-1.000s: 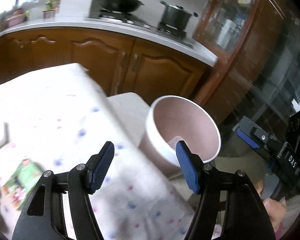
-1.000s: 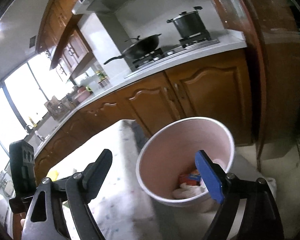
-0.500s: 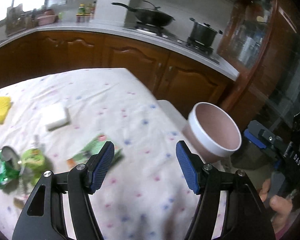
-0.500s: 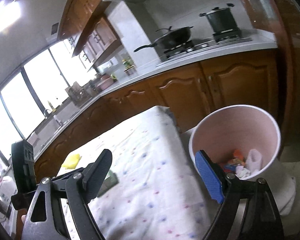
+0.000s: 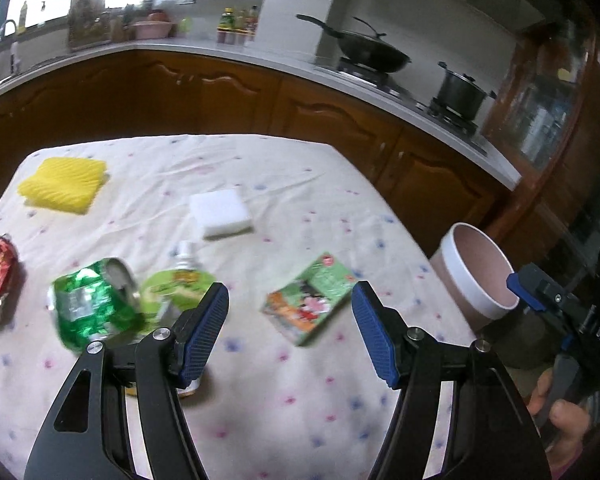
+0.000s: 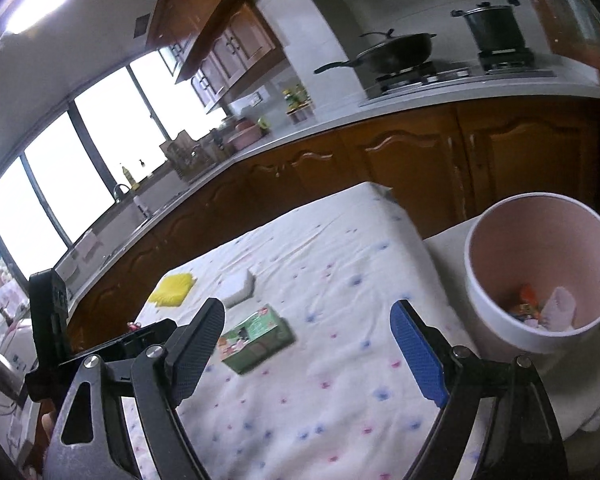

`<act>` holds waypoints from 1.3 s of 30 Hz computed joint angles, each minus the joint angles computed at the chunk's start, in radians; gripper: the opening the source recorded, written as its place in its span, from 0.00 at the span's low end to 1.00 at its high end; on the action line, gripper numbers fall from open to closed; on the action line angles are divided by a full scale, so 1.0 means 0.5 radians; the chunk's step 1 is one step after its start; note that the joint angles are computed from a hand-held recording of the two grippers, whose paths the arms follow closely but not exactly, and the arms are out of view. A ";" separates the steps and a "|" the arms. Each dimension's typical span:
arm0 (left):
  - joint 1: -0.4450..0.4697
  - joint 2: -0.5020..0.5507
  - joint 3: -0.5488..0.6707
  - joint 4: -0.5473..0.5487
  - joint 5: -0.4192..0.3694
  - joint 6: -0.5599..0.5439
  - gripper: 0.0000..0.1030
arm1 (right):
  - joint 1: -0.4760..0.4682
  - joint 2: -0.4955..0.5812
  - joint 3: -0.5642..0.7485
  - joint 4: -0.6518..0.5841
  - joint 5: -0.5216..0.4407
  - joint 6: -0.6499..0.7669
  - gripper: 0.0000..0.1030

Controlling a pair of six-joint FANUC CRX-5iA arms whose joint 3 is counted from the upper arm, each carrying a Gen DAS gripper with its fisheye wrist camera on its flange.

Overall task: Collect trash
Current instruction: 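Move both tools back over the table toward the green can and carton, then grasp the green crushed can with the left tool while the right tool grasps the green milk carton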

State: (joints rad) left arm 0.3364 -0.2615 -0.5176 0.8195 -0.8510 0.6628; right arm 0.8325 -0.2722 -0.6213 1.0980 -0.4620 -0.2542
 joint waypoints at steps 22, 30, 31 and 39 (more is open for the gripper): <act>0.332 0.054 0.056 -0.192 0.065 0.065 0.63 | 0.107 0.382 0.347 -0.455 0.090 0.535 0.84; 0.274 0.160 0.152 -0.361 0.115 0.186 0.60 | 0.106 0.585 0.600 -0.830 0.013 1.012 0.79; 0.271 0.175 0.166 -0.374 0.110 0.200 0.58 | 0.103 0.608 0.632 -0.886 -0.001 1.078 0.77; 0.240 0.273 0.264 -0.492 0.090 0.275 0.42 | 0.048 0.759 0.837 -1.240 -0.113 1.477 0.61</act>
State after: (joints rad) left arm 0.4565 -0.1250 -0.3856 0.5737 -0.8059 0.8003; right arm 0.8565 0.1074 -0.2027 0.4780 -0.5185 0.4841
